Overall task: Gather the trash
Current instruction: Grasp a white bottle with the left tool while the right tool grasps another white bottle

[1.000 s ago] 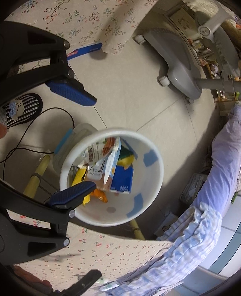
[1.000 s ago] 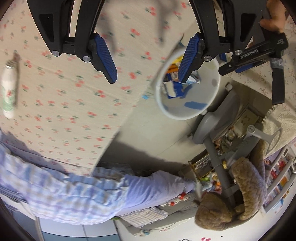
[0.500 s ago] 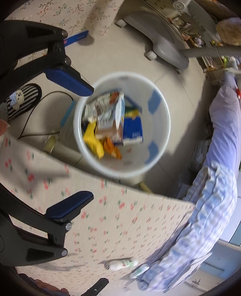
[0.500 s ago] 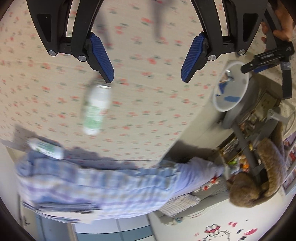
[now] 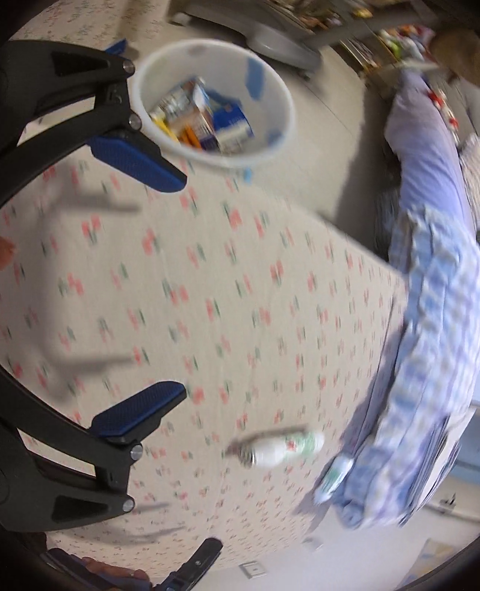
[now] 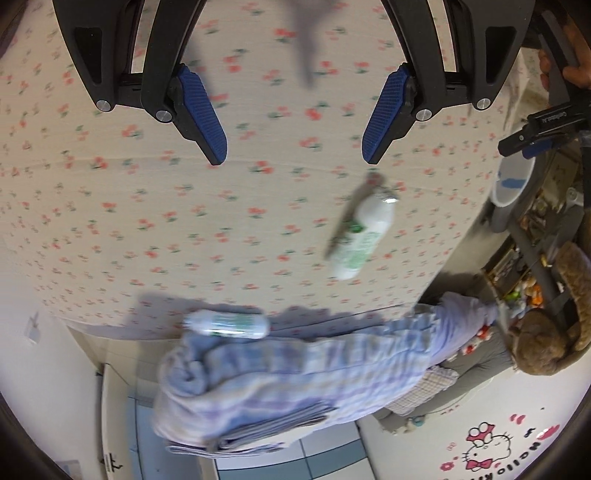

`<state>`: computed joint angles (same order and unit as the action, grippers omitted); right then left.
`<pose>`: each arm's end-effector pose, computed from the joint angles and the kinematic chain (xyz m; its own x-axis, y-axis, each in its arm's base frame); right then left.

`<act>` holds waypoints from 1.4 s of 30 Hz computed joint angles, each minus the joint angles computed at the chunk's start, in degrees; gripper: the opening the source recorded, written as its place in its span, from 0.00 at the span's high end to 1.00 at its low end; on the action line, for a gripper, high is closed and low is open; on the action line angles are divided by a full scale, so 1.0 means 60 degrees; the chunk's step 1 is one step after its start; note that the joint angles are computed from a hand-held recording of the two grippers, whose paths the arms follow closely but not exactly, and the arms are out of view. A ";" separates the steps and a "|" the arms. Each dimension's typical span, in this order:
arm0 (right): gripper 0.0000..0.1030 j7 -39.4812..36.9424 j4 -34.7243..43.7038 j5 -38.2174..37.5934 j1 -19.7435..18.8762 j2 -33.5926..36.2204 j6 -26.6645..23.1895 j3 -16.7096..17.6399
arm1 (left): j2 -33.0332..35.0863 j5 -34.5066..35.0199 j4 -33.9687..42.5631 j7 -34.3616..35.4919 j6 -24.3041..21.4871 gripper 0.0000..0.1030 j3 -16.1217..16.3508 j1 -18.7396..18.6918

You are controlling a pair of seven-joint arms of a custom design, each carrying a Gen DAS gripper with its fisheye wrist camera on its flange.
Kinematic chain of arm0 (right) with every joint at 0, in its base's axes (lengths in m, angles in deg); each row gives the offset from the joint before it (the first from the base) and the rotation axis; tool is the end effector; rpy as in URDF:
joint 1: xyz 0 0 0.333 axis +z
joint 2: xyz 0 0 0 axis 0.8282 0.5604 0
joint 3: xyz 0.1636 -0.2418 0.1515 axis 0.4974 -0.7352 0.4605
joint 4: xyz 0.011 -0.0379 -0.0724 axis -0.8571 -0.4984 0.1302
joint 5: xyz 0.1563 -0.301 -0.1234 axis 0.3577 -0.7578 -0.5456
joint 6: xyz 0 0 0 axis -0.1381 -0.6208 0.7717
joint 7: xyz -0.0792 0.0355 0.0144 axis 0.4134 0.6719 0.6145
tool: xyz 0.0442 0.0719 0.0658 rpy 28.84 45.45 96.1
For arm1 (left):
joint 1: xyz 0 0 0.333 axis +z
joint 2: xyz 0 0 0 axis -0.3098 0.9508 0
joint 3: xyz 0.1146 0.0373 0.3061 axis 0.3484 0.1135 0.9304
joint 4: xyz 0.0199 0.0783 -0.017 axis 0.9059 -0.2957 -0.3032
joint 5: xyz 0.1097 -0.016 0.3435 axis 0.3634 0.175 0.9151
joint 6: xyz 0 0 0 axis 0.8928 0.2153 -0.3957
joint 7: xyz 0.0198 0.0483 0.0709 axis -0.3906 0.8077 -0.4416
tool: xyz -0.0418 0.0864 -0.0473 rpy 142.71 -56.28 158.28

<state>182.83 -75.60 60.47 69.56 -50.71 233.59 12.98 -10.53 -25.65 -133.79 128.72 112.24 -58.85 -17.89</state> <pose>0.5126 0.1627 0.3542 0.0555 -0.9755 -0.2129 -0.7988 0.0846 -0.5956 0.5261 -0.0325 0.3350 0.0279 -0.9983 0.0514 -0.8670 -0.0497 -0.4958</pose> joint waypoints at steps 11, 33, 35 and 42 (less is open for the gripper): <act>0.25 -0.0897 0.1882 -0.0252 -0.1190 0.1340 -0.0166 -0.0142 | 0.1794 -0.0838 0.2681 0.0911 -0.0972 0.11 -0.1497 -0.0004; 0.25 -0.4247 0.7607 -0.0219 -0.2342 0.5012 -0.1625 0.1159 | 0.3548 -0.2271 0.4632 0.2835 -0.0423 0.60 -0.2668 0.1148; 0.25 -0.4459 0.8128 -0.0250 -0.2000 0.5288 -0.1930 0.0818 | 0.3507 -0.2346 0.4563 0.2825 -0.0485 0.60 -0.2689 0.1275; 0.26 -0.4287 0.9673 -0.0382 -0.0854 0.6147 -0.3482 -0.0566 | 0.3379 -0.2458 0.4360 0.2858 -0.0601 0.60 -0.2640 0.1403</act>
